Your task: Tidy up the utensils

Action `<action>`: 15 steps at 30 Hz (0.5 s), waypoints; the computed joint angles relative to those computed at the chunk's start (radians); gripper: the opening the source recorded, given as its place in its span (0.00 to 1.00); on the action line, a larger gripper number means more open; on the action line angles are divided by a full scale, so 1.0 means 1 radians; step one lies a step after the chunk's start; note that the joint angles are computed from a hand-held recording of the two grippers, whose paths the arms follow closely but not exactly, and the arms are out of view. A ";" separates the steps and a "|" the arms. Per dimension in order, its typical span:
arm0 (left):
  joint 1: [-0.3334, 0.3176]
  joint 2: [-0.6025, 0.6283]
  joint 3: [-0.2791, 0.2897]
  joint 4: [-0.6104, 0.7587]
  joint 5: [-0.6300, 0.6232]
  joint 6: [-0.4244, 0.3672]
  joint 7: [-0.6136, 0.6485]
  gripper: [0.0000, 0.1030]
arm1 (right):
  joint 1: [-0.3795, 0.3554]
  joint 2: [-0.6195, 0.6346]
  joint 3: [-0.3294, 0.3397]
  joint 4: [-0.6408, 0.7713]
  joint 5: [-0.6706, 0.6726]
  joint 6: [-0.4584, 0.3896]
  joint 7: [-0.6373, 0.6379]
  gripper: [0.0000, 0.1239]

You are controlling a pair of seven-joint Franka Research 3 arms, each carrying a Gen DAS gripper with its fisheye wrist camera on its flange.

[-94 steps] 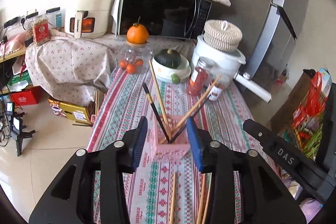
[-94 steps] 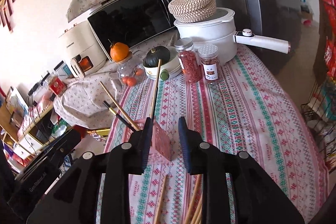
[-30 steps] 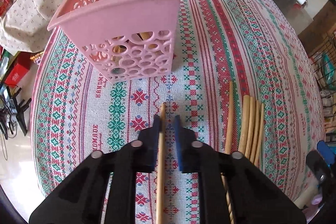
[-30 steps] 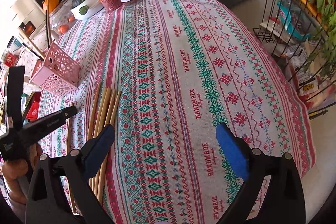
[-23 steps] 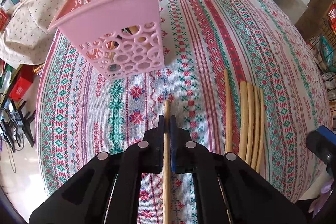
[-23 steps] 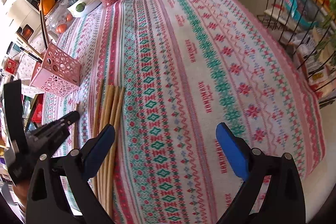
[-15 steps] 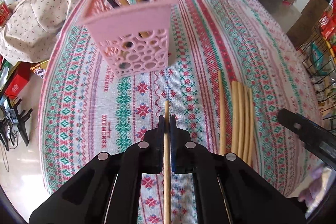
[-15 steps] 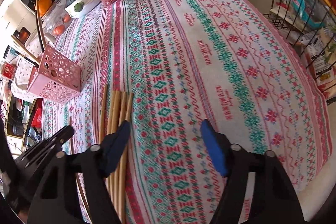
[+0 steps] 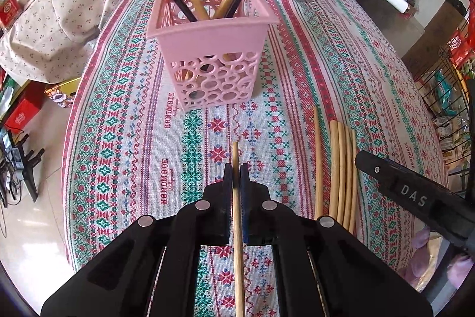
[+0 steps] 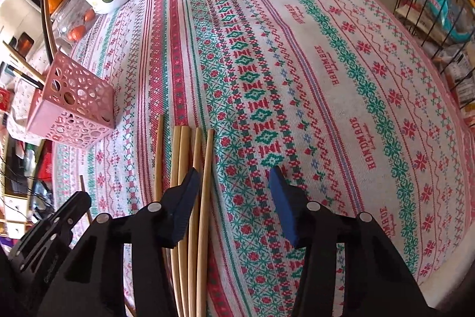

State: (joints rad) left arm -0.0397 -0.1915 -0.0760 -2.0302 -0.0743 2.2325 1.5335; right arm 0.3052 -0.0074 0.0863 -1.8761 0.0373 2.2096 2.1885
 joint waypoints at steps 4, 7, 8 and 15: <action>-0.002 -0.002 -0.002 -0.005 0.004 0.001 -0.001 0.04 | 0.020 0.017 0.013 0.006 -0.088 0.027 -0.006 0.16; -0.004 -0.002 -0.001 -0.007 -0.007 0.007 0.004 0.04 | 0.026 0.018 0.012 -0.001 -0.062 0.059 -0.053 0.07; -0.005 -0.002 0.002 -0.006 -0.017 0.010 0.010 0.04 | 0.025 0.026 0.011 0.001 -0.014 0.064 -0.087 0.07; -0.007 -0.032 0.027 -0.026 -0.108 0.041 0.054 0.04 | 0.005 -0.001 -0.007 -0.064 0.153 0.148 -0.173 0.05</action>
